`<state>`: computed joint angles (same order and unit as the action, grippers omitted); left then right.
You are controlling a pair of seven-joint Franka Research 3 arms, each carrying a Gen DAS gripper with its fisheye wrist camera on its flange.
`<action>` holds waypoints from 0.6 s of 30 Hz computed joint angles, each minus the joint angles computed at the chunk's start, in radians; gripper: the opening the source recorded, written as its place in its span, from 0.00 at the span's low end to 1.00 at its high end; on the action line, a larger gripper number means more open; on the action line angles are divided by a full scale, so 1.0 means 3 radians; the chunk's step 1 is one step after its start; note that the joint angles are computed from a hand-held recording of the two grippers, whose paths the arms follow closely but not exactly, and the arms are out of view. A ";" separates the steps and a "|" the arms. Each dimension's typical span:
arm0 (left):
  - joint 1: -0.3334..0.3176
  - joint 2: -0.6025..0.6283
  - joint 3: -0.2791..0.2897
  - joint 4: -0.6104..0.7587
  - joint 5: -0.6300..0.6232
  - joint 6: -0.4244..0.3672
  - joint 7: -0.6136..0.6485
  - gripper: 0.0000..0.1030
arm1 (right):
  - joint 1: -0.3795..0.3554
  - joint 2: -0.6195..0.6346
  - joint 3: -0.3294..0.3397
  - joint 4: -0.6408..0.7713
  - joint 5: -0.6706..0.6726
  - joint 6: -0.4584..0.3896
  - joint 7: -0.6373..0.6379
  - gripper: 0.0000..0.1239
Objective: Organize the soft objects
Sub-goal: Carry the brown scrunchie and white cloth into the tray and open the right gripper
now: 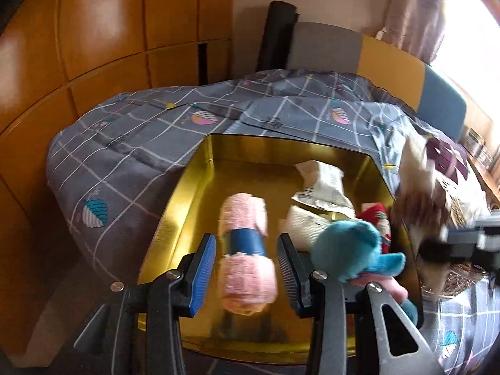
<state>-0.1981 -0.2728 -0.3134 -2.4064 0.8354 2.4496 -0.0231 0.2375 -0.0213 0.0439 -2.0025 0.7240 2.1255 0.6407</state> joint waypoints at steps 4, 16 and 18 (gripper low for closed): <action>0.0049 -0.0116 0.0029 -0.0095 -0.0026 -0.0053 -0.0116 0.40 | 0.0069 0.0026 0.0063 -0.0099 -0.0039 -0.0063 0.0044 0.19; 0.0146 -0.0276 0.0008 -0.0197 -0.0055 -0.0026 -0.0116 0.40 | 0.0283 0.0132 0.0190 -0.0324 -0.0228 0.0386 0.0267 0.54; 0.0137 -0.0261 -0.0003 -0.0178 -0.0065 -0.0023 -0.0102 0.40 | 0.0287 0.0082 0.0185 -0.0387 -0.0188 0.0467 0.0214 0.54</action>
<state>-0.1569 -0.3513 -0.3142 -2.4597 0.8161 2.4426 -0.0538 0.3237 0.0034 0.0995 -2.1185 0.6676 2.2657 0.7050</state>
